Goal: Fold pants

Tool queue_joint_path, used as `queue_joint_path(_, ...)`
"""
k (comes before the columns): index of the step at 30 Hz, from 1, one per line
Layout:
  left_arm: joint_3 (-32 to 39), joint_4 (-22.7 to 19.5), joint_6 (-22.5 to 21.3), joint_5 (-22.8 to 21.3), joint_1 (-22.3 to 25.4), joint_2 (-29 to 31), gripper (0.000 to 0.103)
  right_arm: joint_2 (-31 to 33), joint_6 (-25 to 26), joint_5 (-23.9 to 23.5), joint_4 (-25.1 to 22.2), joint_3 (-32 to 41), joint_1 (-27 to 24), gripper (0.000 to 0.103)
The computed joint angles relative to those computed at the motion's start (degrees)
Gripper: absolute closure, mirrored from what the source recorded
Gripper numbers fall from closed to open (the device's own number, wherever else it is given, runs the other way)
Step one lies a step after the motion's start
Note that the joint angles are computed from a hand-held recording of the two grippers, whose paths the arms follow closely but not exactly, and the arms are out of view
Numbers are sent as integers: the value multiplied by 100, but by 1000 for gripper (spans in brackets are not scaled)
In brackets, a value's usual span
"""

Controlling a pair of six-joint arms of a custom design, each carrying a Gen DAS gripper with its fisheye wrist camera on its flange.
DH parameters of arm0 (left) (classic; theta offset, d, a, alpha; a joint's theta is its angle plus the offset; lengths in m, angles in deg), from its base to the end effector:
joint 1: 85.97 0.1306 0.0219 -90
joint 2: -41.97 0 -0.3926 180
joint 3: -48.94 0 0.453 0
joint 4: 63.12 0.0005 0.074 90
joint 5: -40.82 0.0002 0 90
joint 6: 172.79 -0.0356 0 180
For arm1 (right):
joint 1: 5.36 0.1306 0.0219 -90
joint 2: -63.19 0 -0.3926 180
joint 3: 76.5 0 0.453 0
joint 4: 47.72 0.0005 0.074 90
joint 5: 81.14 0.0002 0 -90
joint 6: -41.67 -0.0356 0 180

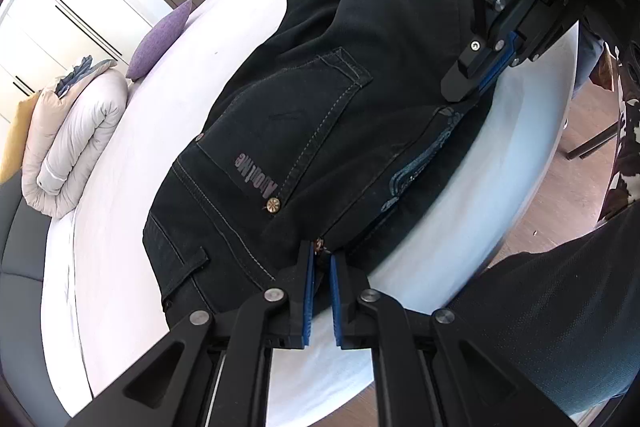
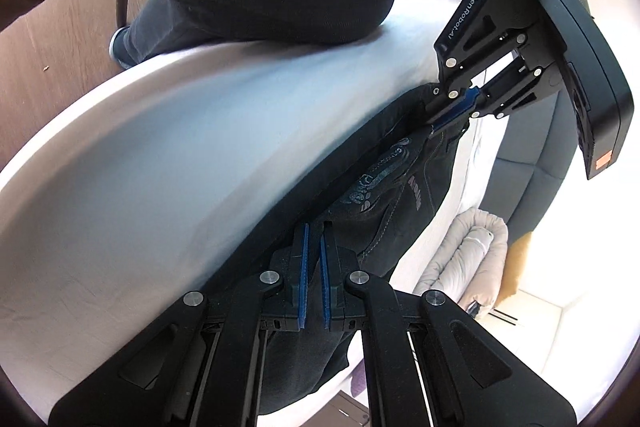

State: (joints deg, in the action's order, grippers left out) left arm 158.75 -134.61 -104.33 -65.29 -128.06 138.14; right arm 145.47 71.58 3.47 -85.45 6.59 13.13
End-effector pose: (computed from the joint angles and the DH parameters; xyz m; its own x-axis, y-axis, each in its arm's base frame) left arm 0.4231 -0.3696 0.5360 -0.3882 0.8260 -0.4087 0.7278 0.5469 0.4139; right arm 0.4823 0.1643 0.4601 0.6195 -0.7028 0.3497 -0.3009 -0.6241 -0.7211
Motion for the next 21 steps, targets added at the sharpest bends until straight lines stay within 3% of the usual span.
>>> queue_joint_path(9,-26,192,167,-37,82,87,95,63,-180,163,143,-15,-32,99)
queue_joint_path(12,-82,203,250,-200,43,88,88,34,-253,197,233,-56,-47,98)
queue_joint_path(14,-55,126,453,-298,-31,84,71,36,-249,215,401,-130,-59,98)
queue_joint_path(16,33,127,662,-192,-7,26,66,12,-353,270,665,-251,-32,97)
queue_joint_path(21,552,475,1640,153,113,190,64,153,-1481,511,844,-152,81,95)
